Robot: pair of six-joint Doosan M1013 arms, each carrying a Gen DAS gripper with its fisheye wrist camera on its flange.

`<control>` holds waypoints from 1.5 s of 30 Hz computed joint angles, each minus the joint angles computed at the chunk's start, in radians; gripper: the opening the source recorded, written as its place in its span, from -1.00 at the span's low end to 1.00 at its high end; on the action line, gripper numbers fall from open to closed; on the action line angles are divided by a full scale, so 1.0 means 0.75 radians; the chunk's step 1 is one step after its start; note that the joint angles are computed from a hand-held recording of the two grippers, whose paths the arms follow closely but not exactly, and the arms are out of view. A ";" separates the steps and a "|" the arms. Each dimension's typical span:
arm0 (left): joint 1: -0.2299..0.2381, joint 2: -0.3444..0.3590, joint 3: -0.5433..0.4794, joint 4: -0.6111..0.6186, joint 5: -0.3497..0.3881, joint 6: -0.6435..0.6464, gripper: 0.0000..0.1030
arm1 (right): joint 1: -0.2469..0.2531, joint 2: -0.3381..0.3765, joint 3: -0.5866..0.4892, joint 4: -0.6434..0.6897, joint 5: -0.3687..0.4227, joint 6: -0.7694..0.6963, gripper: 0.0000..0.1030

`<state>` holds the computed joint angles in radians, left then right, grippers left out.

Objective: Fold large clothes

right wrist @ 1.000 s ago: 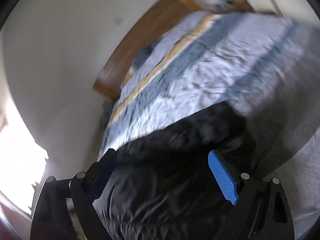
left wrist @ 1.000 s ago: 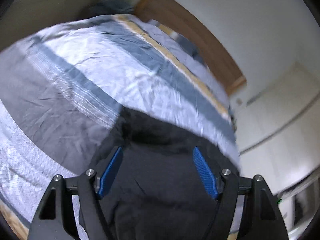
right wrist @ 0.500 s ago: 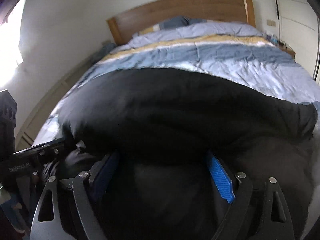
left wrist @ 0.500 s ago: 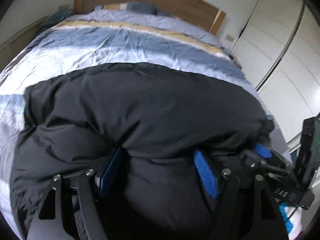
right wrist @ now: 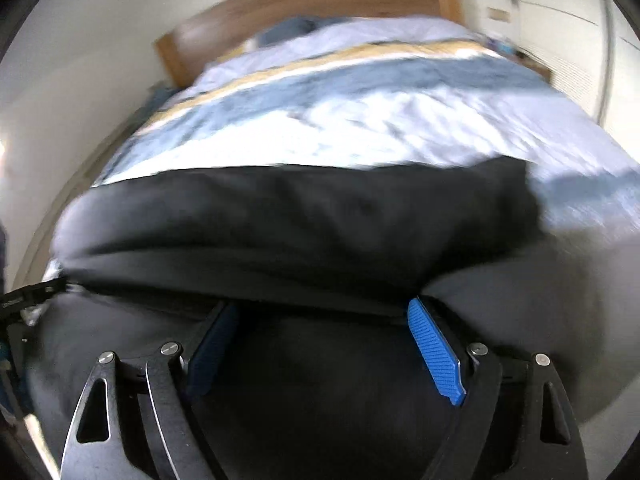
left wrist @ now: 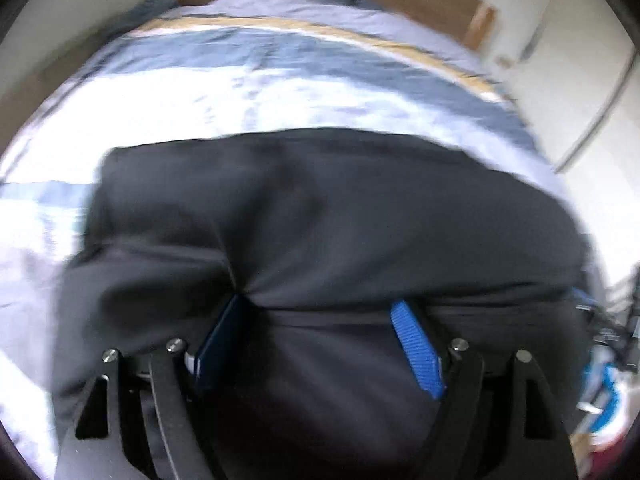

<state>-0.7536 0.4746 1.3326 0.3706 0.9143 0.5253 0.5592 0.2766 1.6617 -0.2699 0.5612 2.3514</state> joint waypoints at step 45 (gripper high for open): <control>-0.258 -0.161 0.271 0.694 0.048 -0.550 0.47 | 0.284 -0.072 0.077 -0.491 -0.123 0.367 0.82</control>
